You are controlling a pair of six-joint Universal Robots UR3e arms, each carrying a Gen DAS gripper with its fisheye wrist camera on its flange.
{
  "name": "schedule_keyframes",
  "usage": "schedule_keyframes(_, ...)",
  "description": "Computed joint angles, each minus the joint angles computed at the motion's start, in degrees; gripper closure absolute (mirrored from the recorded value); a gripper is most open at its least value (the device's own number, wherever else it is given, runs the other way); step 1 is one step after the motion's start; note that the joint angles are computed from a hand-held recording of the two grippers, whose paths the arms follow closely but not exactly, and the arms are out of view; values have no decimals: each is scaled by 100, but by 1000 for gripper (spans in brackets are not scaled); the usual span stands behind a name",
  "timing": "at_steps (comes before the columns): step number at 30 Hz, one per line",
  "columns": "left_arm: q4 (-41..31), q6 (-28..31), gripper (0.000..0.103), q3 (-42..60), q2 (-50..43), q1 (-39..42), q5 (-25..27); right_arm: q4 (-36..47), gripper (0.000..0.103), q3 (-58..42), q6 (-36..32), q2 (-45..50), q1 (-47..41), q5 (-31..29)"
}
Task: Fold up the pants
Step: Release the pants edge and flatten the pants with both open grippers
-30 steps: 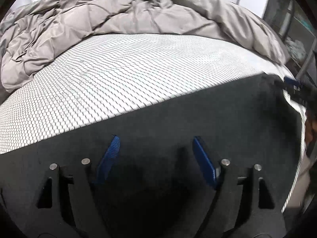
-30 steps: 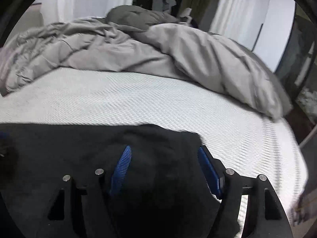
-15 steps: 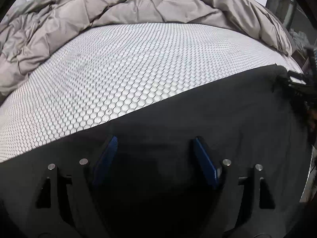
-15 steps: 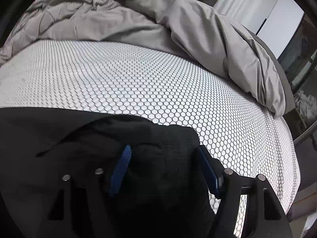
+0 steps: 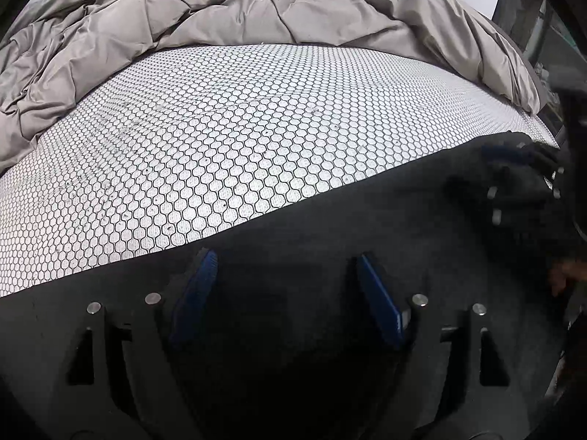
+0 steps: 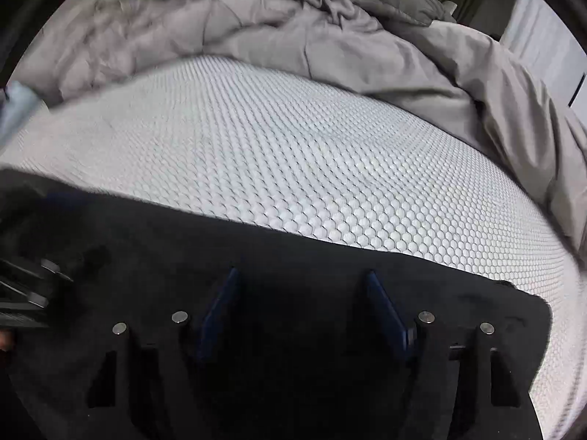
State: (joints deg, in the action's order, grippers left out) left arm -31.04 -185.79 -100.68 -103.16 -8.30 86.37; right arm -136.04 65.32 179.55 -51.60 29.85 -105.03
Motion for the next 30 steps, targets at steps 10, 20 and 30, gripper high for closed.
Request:
schedule_keyframes(10, -317, -86, 32, -100, 352, -137, 267, -883, 30, 2406, 812, -1587, -1168, -1099)
schedule_keyframes(20, -356, 32, 29, -431, 619, -976, -53, -966, 13, 2942, 115, -2208, -231, 57)
schedule_keyframes(30, -1024, -725, 29, -897, 1579, -1227, 1128, -993, 12, 4700, 424, -3590, -1737, 18)
